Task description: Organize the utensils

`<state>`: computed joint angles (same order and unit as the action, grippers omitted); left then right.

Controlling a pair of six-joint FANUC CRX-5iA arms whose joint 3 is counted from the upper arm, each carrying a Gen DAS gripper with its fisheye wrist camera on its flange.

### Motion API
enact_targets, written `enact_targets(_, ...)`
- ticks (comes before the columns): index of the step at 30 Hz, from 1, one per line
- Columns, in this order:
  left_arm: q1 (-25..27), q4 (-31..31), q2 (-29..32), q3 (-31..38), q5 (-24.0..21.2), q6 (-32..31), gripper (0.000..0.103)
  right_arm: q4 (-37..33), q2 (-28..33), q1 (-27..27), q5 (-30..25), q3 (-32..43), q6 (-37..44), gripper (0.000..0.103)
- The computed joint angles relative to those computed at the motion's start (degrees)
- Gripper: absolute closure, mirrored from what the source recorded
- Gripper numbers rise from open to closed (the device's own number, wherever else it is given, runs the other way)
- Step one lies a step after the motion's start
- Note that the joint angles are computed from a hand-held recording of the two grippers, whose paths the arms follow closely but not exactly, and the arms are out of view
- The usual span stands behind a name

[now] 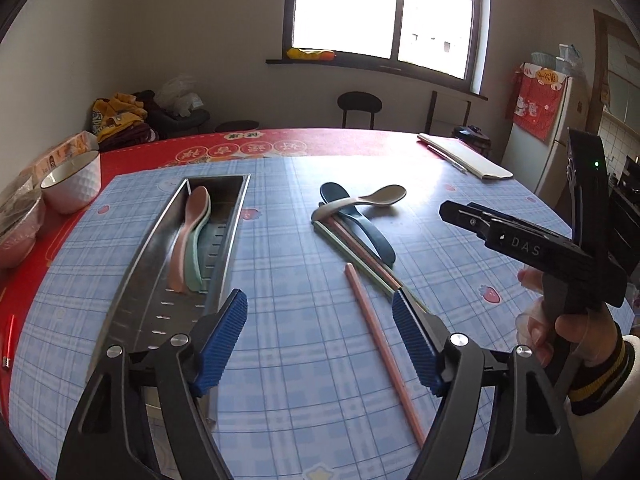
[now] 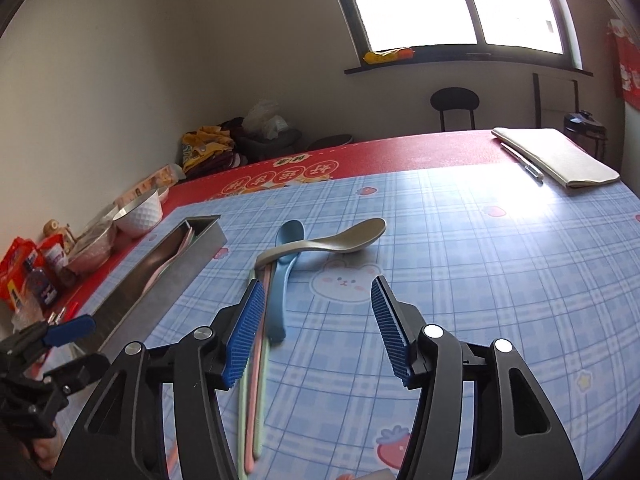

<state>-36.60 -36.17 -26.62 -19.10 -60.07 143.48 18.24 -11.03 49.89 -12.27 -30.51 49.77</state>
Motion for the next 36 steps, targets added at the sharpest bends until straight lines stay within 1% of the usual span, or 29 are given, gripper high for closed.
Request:
enact_targets(1, 2.22, 2.76, 0.22, -0.63, 1.58, -2.28, 0.032, -0.22, -0.10, -0.09, 0.30, -0.12, 0.00, 0.049)
enact_targets(2, 2.98, 4.31, 0.93, -0.70, 2.12, -3.21, 0.037, 0.48, -0.26, -0.19, 0.80, -0.54, -0.81, 0.049)
enact_targets(3, 3.38, 5.24, 1.76, -0.63, 2.39, -3.67, 0.039, 2.41, -0.38, -0.28, 1.34, -1.19, -2.79, 0.049)
enact_targets(4, 3.99, 6.49, 2.44, -0.68, 2.82, -4.45, 0.041, 2.79, -0.43, -0.32, 1.52, -1.38, -3.26, 0.048)
enact_targets(6, 5.42, 9.44, 3.47, -1.06, 4.10, -6.46, 0.044, 1.83, -0.59, -0.39, 1.68, -1.32, -2.79, 0.044)
enact_targets(7, 5.87, 10.67, 3.90, -1.22, 4.54, -7.37, 0.045, 1.78, -0.68, -0.54, 1.91, -1.47, -3.11, 0.044)
enact_targets(9, 5.97, 12.18, 5.13, -1.05, 4.64, -8.85, 0.050, -0.51, -0.62, -0.72, 1.63, -0.93, -1.88, 0.044)
enact_targets(11, 6.33, 13.80, 6.38, -0.86, 4.51, -10.70, 0.062, -1.53, -0.59, -0.88, 1.52, -0.68, -1.62, 0.044)
enact_targets(12, 7.04, 15.11, 6.77, -1.06, 4.56, -11.62, 0.066, -1.52, -0.64, -0.93, 1.71, -0.77, -1.65, 0.044)
enact_targets(13, 7.92, 16.52, 6.99, -1.39, 4.71, -12.50, 0.072, -0.73, -0.70, -0.94, 2.04, -1.08, -2.29, 0.044)
enact_targets(14, 8.64, 17.62, 7.20, -1.70, 4.92, -13.01, 0.075, 0.14, -0.72, -0.87, 2.26, -1.30, -2.92, 0.044)
enact_targets(16, 9.32, 18.77, 7.54, -2.02, 5.06, -13.48, 0.076, 0.61, -0.73, -0.66, 2.32, -1.40, -2.89, 0.044)
enact_targets(20, 8.16, 17.54, 8.46, -1.22, 4.29, -13.43, 0.080, 1.49, -0.83, -0.65, 2.54, -1.72, -3.61, 0.044)
enact_targets(21, 8.06, 17.48, 8.62, -1.15, 4.46, -13.49, 0.084, 1.54, -0.88, -0.61, 2.53, -1.76, -3.82, 0.044)
enact_targets(22, 8.18, 17.43, 8.61, -1.24, 4.72, -13.35, 0.093, 1.24, -0.90, -0.58, 2.48, -1.72, -3.70, 0.044)
enact_targets(23, 8.47, 17.20, 8.51, -1.37, 4.86, -12.71, 0.095, 1.01, -0.93, -0.60, 2.46, -1.67, -3.57, 0.044)
enact_targets(25, 10.23, 18.12, 7.79, -2.14, 5.51, -11.92, 0.096, 0.78, -0.97, -0.64, 2.57, -1.68, -3.46, 0.044)
enact_targets(27, 10.71, 16.42, 7.98, -1.29, 3.66, -9.68, 0.097, -0.18, -0.92, -0.63, 2.35, -1.40, -2.62, 0.044)
enact_targets(31, 12.18, 15.44, 7.71, -1.11, 2.74, -7.06, 0.097, -1.60, -0.84, -0.65, 1.91, -0.88, -1.25, 0.044)
enact_targets(33, 11.23, 14.14, 8.35, -0.24, 1.66, -6.43, 0.097, -1.45, -0.85, -0.65, 1.93, -0.93, -1.49, 0.044)
enact_targets(36, 8.13, 10.22, 9.83, 1.57, -0.70, -4.49, 0.096, -2.15, -0.86, -0.65, 1.76, -0.77, -1.04, 0.044)
